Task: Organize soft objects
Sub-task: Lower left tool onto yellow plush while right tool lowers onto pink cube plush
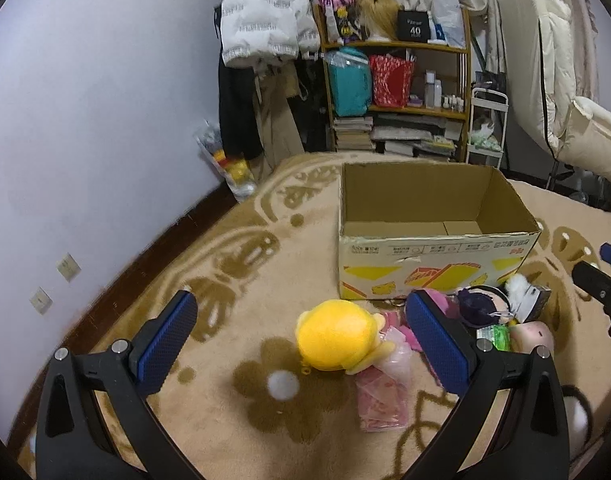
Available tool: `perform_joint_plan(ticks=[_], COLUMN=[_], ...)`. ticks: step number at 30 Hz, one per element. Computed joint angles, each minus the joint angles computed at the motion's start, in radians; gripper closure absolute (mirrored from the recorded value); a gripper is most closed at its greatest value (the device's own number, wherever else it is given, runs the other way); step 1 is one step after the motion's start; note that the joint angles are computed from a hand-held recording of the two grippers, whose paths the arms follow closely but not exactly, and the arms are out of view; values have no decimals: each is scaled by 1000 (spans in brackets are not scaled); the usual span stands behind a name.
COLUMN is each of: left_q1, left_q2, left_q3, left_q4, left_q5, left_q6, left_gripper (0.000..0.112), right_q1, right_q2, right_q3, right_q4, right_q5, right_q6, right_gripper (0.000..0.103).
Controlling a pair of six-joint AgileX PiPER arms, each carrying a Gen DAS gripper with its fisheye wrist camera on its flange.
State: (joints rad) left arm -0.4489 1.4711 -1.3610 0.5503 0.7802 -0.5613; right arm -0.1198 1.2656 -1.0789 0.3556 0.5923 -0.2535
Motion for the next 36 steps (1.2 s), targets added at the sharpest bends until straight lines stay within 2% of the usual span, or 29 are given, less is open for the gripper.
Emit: perform_joint_plan(ticks=[3, 9, 18, 36], left_q1=[47, 82, 99, 101], left_q2=[48, 157, 298, 478], left_q3=[-51, -144, -248, -356], left_q4=[-114, -153, -195, -233], left_q5=[8, 43, 88, 147], left_q6=[79, 122, 175, 221], left_gripper=[9, 9, 9, 9], right_q1=[-7, -24, -40, -19], right_q2=[43, 123, 200, 308], right_q3=[-32, -69, -85, -81], right_q4=[36, 57, 62, 27], right_q5=[8, 59, 122, 172], right_q6=[-18, -7, 10, 8], right_gripper=[0, 0, 0, 1])
